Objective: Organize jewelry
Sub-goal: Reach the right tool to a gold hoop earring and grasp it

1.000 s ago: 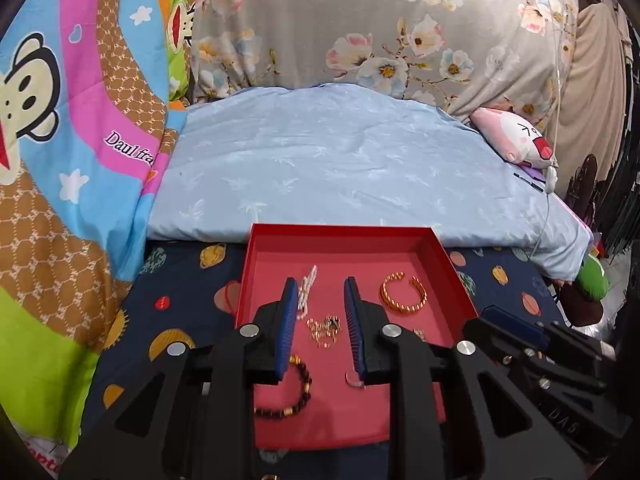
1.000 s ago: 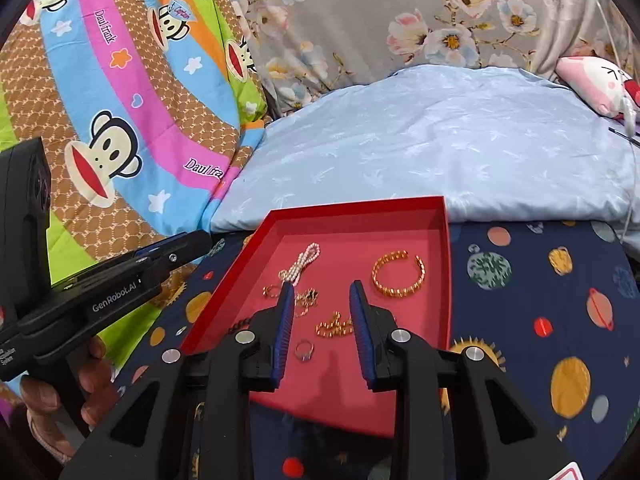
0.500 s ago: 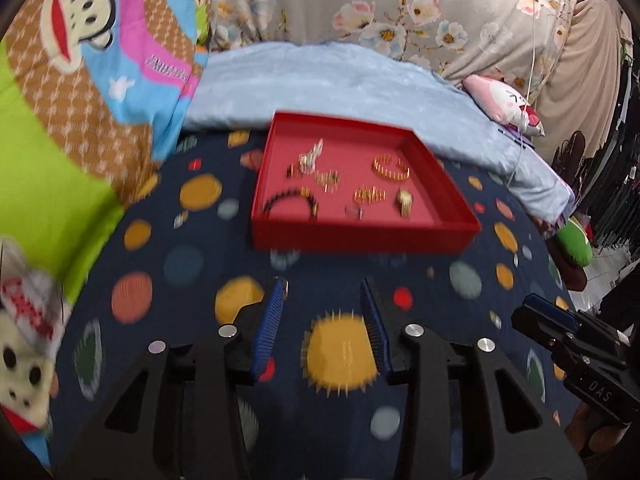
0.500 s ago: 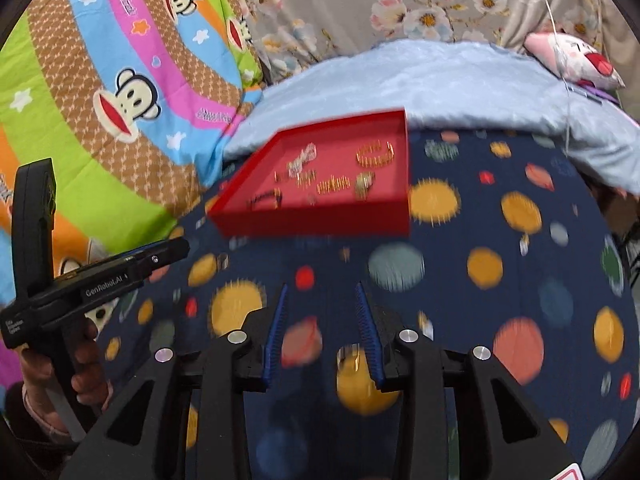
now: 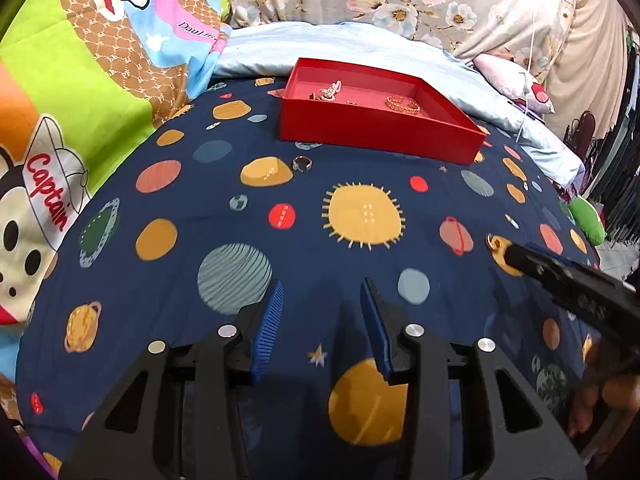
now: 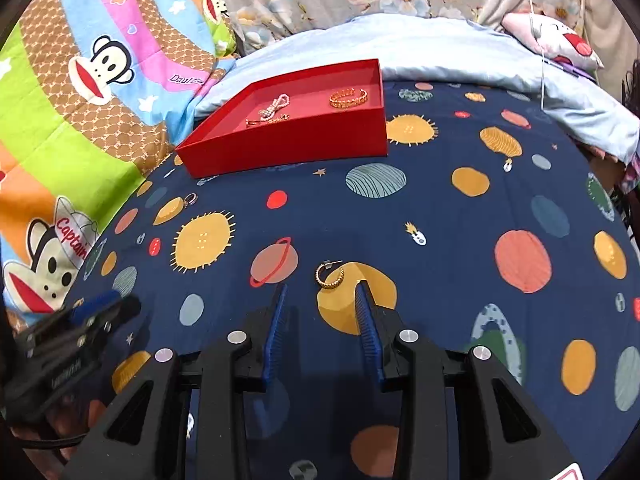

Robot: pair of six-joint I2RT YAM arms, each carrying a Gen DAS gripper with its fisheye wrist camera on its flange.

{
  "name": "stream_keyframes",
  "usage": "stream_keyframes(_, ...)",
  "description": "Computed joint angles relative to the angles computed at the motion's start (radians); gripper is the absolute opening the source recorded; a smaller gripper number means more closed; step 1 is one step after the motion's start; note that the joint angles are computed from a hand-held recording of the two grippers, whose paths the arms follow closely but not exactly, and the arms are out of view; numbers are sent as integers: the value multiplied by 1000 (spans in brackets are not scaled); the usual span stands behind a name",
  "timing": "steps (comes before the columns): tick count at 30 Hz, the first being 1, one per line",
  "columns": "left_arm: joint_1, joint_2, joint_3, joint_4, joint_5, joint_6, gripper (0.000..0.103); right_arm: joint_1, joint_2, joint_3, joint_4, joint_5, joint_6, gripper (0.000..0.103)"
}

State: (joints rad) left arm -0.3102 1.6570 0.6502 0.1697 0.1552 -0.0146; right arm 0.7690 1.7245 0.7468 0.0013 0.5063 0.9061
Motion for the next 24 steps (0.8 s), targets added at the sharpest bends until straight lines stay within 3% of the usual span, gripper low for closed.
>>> stream_keyframes(3,-4,-19,-39,34,-26,21,39,-8,23,10,15,-9,1,34)
stream_keyframes(6,7,-24,-58,42,-20,27,47,-13,44,26,16,-16,-4,34)
stream_keyframes(18,50,-19,-68,42,32,-5,47,-46,88,79,-7,-27,-10,34)
stream_keyframes(24,51,-16,-65,36,31,-5,47,-47,117,131,-77,-3,-15,24)
